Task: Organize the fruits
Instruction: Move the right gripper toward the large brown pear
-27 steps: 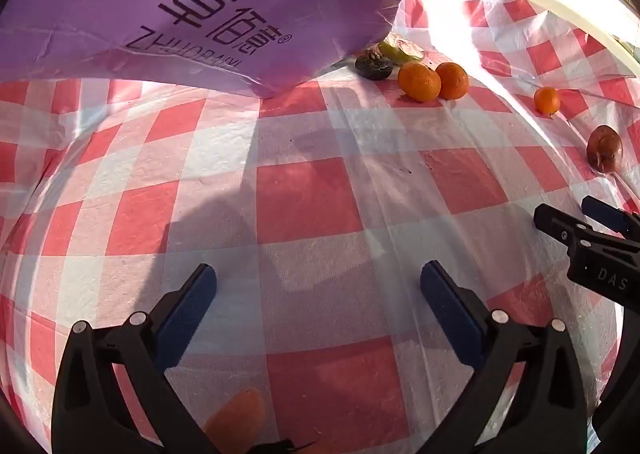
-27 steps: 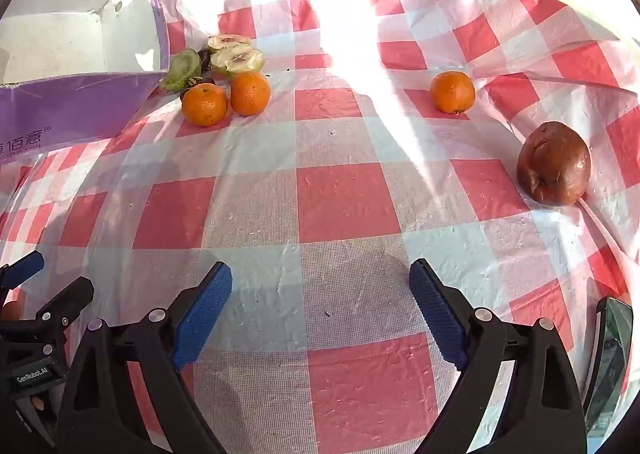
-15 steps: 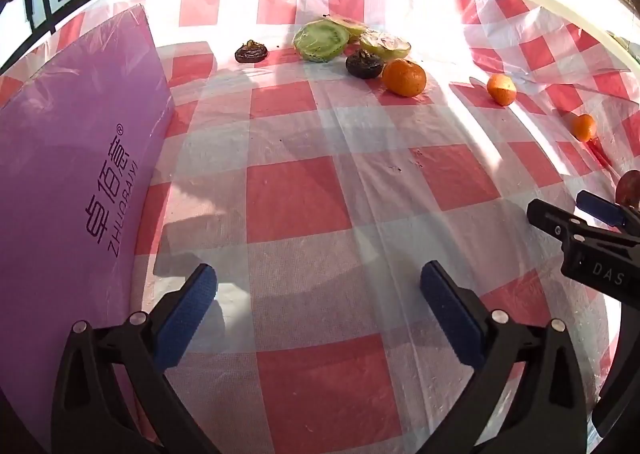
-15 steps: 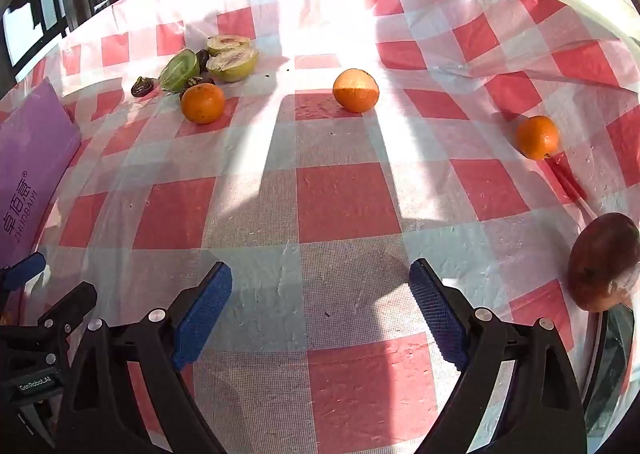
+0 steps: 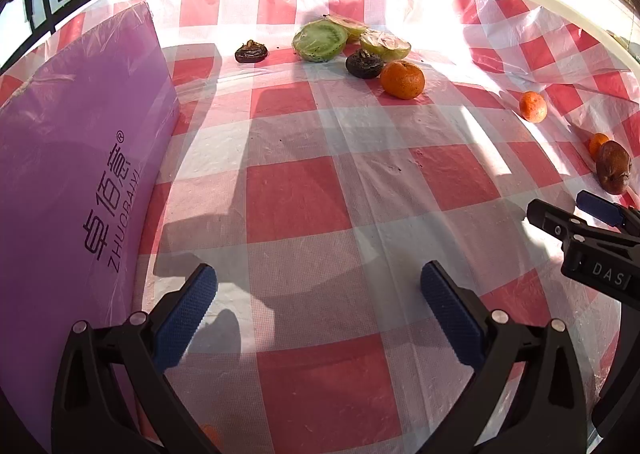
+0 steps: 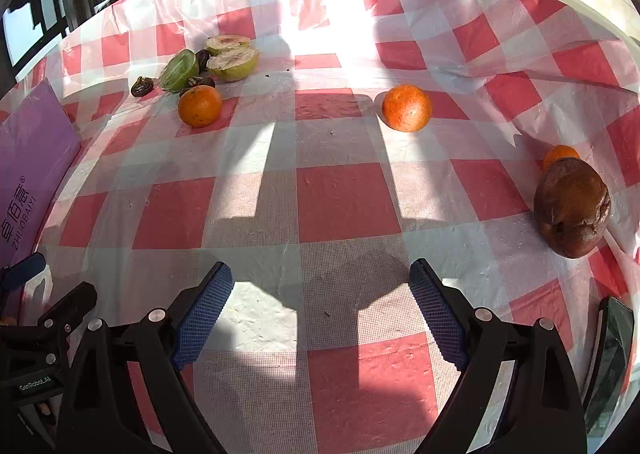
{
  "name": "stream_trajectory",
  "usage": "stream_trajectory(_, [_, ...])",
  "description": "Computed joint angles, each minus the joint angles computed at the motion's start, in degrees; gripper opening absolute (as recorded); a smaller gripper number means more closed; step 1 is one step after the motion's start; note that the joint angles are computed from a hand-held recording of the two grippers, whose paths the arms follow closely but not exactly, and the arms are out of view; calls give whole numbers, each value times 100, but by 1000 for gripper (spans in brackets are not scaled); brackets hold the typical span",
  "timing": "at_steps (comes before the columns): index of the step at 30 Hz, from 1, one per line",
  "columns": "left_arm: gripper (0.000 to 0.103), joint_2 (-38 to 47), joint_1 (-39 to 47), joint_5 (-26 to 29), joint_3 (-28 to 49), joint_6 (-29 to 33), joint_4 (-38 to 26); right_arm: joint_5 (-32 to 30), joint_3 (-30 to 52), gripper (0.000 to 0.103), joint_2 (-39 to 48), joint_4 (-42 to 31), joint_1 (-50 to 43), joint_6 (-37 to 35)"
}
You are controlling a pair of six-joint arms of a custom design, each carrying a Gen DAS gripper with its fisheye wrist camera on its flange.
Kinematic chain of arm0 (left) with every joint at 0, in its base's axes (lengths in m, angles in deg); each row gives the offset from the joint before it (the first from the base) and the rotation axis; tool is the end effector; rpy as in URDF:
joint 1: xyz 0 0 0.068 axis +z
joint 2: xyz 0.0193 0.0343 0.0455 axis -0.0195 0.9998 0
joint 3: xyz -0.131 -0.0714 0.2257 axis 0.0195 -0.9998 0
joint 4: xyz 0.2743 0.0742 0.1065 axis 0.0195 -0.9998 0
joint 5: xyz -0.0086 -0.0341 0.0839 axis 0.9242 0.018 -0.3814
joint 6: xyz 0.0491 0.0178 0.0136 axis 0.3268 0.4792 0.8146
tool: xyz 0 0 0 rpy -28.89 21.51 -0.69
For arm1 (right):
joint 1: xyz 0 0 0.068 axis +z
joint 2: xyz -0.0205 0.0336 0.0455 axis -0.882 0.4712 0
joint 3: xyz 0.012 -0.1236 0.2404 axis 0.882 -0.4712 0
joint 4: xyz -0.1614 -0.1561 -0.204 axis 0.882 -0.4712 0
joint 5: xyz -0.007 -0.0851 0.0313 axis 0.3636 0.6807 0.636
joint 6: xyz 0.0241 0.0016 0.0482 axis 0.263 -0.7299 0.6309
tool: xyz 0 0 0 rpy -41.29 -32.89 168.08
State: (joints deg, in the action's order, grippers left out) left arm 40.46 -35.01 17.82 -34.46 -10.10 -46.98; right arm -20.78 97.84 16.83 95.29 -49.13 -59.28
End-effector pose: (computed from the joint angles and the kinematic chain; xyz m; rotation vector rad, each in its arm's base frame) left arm 0.2559 -0.1642 0.0440 0.4024 2.4668 -0.1043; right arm 0.2187 0.0404 0.0426 0.2836 2.4596 -0.0649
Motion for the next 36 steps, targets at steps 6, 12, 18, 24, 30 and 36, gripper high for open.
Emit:
stream_trajectory(6, [102,-1,-3,-2,-2,-1,1,4,19,87,10,-15,3,4])
stream_trajectory(12, [102,0,-1,-1,-1,1,0,10,26,87,12,-22,9,14])
stream_trajectory(18, [102,-2,2,1,-1,4,-1,23,31,87,13,-30,25,29])
stream_trajectory(24, [102,-3,1,0,1,4,-5,39,40,87,18,-43,35,31])
stream_trajectory(30, [102,-5,8,2,-7,11,3,52,40,87,28,-38,53,46])
stream_trajectory(36, [102,-4,7,2,-3,9,-1,60,36,87,22,-41,63,54])
